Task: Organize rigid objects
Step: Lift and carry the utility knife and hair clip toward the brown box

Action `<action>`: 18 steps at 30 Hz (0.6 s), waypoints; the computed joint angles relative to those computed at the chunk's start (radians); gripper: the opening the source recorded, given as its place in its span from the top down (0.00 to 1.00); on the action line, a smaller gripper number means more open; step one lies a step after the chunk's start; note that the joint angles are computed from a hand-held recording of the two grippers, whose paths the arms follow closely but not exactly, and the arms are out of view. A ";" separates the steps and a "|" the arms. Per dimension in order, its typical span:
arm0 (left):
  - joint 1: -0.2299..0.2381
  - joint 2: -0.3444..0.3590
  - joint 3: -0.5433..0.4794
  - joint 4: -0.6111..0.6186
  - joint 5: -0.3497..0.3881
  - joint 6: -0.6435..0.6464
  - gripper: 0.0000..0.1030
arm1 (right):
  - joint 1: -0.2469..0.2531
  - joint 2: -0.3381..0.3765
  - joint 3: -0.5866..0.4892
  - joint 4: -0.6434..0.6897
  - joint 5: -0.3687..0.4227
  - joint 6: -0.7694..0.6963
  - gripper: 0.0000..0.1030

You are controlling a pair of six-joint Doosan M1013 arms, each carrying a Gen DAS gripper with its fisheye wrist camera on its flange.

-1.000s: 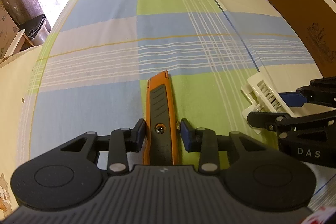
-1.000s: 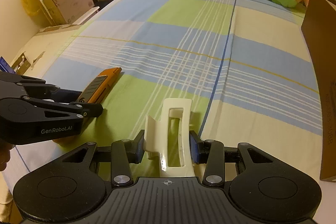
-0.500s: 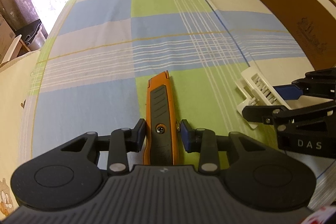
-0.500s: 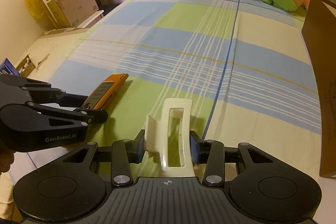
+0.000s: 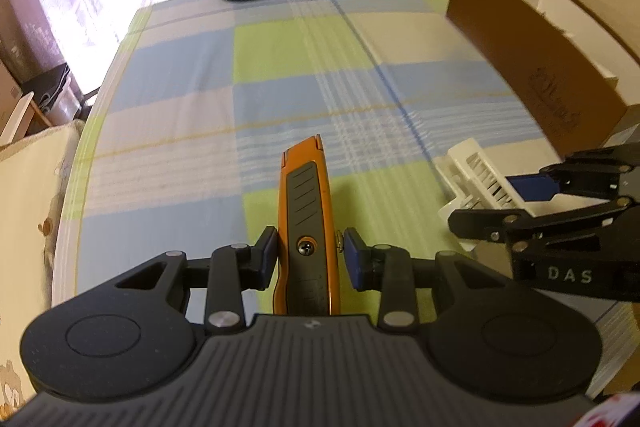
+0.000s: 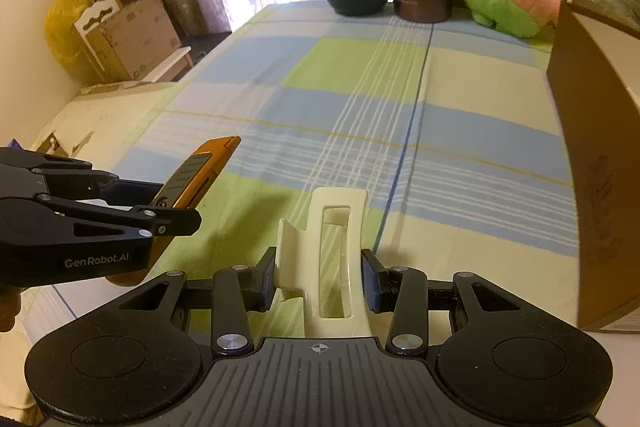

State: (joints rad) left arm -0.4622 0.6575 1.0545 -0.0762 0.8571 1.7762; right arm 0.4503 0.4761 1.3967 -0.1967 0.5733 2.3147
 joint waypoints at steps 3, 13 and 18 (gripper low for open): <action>-0.006 -0.002 -0.012 -0.013 -0.001 0.018 0.71 | 0.000 -0.017 0.011 -0.041 -0.005 0.040 0.62; -0.034 0.006 -0.067 -0.087 0.003 0.101 0.71 | -0.010 -0.085 0.063 -0.211 -0.019 0.199 0.62; -0.057 0.026 -0.116 -0.128 0.013 0.150 0.71 | -0.027 -0.130 0.104 -0.311 0.000 0.306 0.62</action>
